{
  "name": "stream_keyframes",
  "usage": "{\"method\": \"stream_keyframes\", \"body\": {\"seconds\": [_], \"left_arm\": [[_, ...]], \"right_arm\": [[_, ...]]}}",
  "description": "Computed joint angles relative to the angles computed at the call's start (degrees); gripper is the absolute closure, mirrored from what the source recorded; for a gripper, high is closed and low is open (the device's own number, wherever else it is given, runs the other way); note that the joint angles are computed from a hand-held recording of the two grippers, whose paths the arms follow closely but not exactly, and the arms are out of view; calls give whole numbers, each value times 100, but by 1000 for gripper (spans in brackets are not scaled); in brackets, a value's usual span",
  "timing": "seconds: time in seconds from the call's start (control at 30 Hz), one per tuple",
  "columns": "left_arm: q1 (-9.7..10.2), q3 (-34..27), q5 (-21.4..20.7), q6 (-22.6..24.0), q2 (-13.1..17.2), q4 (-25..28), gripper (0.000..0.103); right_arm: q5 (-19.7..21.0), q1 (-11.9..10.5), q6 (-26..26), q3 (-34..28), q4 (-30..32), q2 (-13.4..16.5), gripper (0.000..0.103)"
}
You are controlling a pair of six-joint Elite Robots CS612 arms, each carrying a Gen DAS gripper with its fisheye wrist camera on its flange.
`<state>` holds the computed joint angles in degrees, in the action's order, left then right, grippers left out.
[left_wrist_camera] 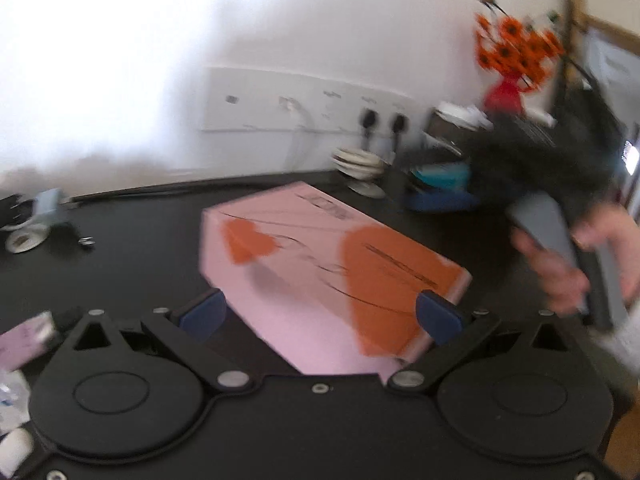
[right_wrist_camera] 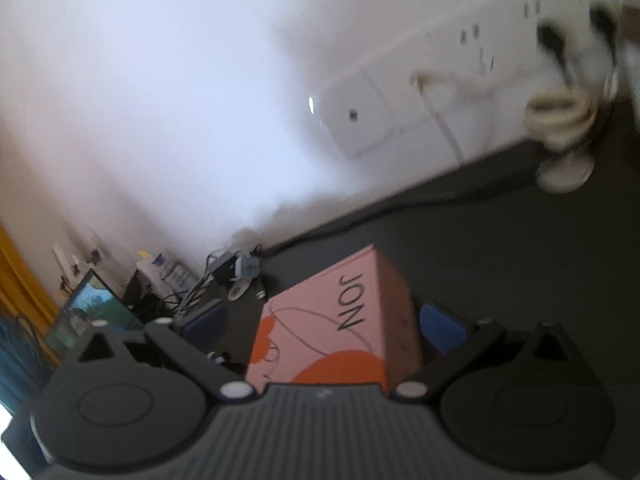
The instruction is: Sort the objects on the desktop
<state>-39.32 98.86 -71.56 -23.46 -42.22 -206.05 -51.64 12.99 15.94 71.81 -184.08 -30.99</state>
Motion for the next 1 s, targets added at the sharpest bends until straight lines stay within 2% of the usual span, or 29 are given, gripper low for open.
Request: {"method": "stream_keyframes", "body": {"seconds": [0.1, 0.2, 0.3, 0.37, 0.47, 0.57, 0.67, 0.87, 0.9, 1.0], "left_arm": [[75, 28, 31, -359, -8, -243, 0], [81, -56, 216, -440, 31, -400, 0], [-22, -299, 958, -261, 106, -203, 0], [-42, -537, 1331, -169, 173, 48, 0], [-35, -831, 1665, -10, 264, 304, 0], [-7, -1194, 1937, 361, 390, 609, 0], [32, -1544, 2029, 702, 511, 969, 0], [95, -2031, 1784, 1180, 699, 1796, 0], [93, -2084, 1783, 1258, 722, 1978, 0], [54, -2121, 1915, 1662, 811, 1876, 0]], "right_arm": [[-494, -18, -525, 544, -432, -264, 1], [-659, -27, -954, 1044, -684, -478, 1], [-806, 46, -1475, 1466, -924, -646, 1], [-1136, 166, -1799, 1650, -1436, -659, 1], [-1606, 349, -2122, 1817, -2243, -616, 1], [-1671, 479, -2310, 1821, -2767, -535, 1], [-1812, 641, -2787, 1696, -2866, -443, 1], [-2330, 921, -3743, 1456, -2741, -273, 1], [-2459, 953, -3823, 1423, -2658, -254, 1], [-2660, 977, -3647, 1329, -2403, -222, 1]]}}
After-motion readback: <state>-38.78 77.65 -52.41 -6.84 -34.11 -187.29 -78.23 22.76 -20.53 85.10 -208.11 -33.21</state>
